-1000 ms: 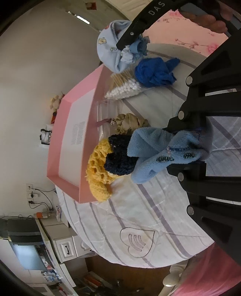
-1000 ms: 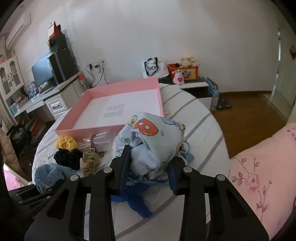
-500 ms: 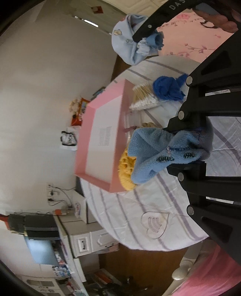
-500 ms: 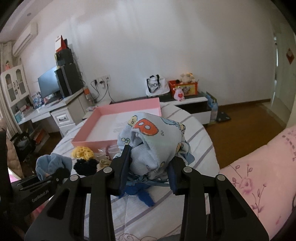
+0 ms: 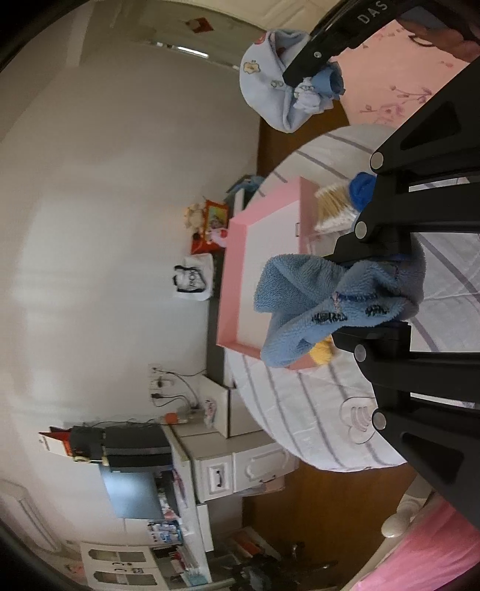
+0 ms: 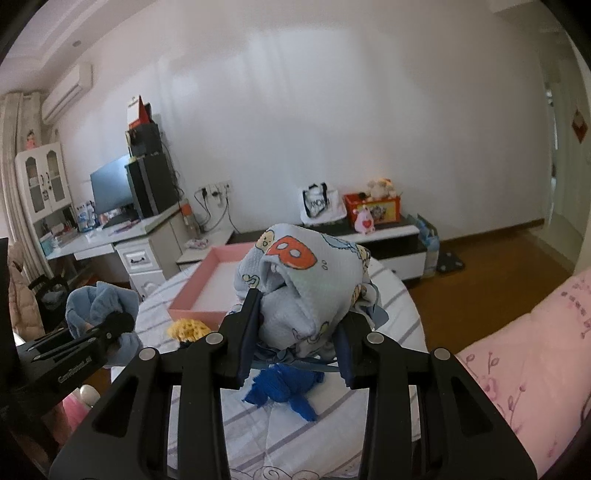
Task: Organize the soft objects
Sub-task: 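Lift the sock and cloth and carry both over the pink tray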
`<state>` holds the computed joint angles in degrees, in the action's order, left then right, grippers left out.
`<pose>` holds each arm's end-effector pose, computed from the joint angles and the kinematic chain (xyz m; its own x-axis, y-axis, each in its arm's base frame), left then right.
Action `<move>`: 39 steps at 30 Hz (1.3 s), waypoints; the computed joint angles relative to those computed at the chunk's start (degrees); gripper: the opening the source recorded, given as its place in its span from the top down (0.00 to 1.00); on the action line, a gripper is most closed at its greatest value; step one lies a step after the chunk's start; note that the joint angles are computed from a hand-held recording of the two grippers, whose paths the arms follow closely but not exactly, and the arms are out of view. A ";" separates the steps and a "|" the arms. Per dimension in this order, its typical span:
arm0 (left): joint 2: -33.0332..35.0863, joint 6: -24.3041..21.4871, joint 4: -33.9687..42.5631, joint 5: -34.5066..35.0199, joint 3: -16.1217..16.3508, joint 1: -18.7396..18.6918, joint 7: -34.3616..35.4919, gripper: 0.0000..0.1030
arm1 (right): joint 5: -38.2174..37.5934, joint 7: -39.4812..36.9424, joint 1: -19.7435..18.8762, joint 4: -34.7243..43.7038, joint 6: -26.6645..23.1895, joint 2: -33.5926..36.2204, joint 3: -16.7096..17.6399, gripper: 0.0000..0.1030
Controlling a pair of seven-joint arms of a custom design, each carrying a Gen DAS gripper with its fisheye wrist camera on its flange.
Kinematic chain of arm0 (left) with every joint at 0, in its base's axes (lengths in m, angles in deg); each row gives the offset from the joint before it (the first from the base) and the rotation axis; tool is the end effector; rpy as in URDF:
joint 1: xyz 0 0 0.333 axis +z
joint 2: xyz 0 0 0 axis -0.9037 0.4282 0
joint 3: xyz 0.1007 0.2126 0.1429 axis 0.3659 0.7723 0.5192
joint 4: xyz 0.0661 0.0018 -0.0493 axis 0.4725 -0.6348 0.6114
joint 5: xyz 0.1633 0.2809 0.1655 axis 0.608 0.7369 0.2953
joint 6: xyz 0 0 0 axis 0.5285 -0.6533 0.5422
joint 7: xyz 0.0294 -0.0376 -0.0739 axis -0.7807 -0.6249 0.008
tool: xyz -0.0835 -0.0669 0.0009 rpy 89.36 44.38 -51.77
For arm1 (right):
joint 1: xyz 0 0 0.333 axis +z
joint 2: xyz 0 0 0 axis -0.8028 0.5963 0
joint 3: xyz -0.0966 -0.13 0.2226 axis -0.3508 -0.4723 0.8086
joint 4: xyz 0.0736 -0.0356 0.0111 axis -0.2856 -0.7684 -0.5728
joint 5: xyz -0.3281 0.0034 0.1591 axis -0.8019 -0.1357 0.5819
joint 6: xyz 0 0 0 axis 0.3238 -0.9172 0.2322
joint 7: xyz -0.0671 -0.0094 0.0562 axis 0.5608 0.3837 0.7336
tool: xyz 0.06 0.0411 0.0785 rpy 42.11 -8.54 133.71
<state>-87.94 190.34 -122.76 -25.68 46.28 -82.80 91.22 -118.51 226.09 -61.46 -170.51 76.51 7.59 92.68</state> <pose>0.4204 -0.1079 0.5635 -0.2973 -0.9459 0.1303 -0.5518 0.0589 -0.8319 0.4304 0.1198 0.5657 -0.2913 -0.9495 -0.1165 -0.3630 0.2224 -0.9049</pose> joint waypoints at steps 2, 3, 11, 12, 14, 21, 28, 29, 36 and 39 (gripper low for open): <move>-1.57 0.90 -1.07 0.26 -0.44 0.26 -0.35 0.83 | -0.81 0.34 -0.24 0.30 -0.07 -0.39 0.45 0.67; -2.10 1.30 -1.43 0.56 -0.61 0.40 -0.58 0.83 | -1.22 0.63 -0.36 0.51 -0.12 -0.53 0.69 0.67; -7.15 5.88 -6.08 3.07 -0.05 -0.16 -2.44 0.83 | -5.23 3.43 -1.22 1.77 0.59 -2.01 2.16 0.67; -8.05 6.50 -6.81 3.45 0.04 -0.21 -2.81 0.83 | -5.83 3.91 -1.38 1.98 0.58 -2.14 2.41 0.67; -9.26 8.21 -8.54 4.19 0.73 -0.99 -3.13 0.83 | -7.17 5.08 -1.64 2.16 0.44 -2.70 2.89 0.67; -15.50 13.60 -15.38 8.39 -0.25 -0.08 -6.54 0.83 | -12.56 9.09 -2.02 2.69 0.47 -4.39 4.04 0.67; -20.28 17.86 -22.48 12.63 -2.20 1.21 -11.09 0.83 | -16.13 10.88 0.41 4.15 -1.46 -3.62 3.77 0.67; -20.47 18.29 -23.17 13.16 -2.65 1.55 -11.84 0.83 | -16.44 11.00 0.87 4.36 -2.11 -3.33 3.76 0.67; -20.19 18.25 -23.55 16.15 -5.42 3.97 -16.43 0.83 | -17.08 10.36 4.42 5.60 -4.12 -1.27 1.56 0.67; -20.14 18.20 -23.48 17.18 -6.00 4.44 -17.78 0.83 | -17.23 10.09 5.23 5.97 -4.89 -0.92 0.75 0.67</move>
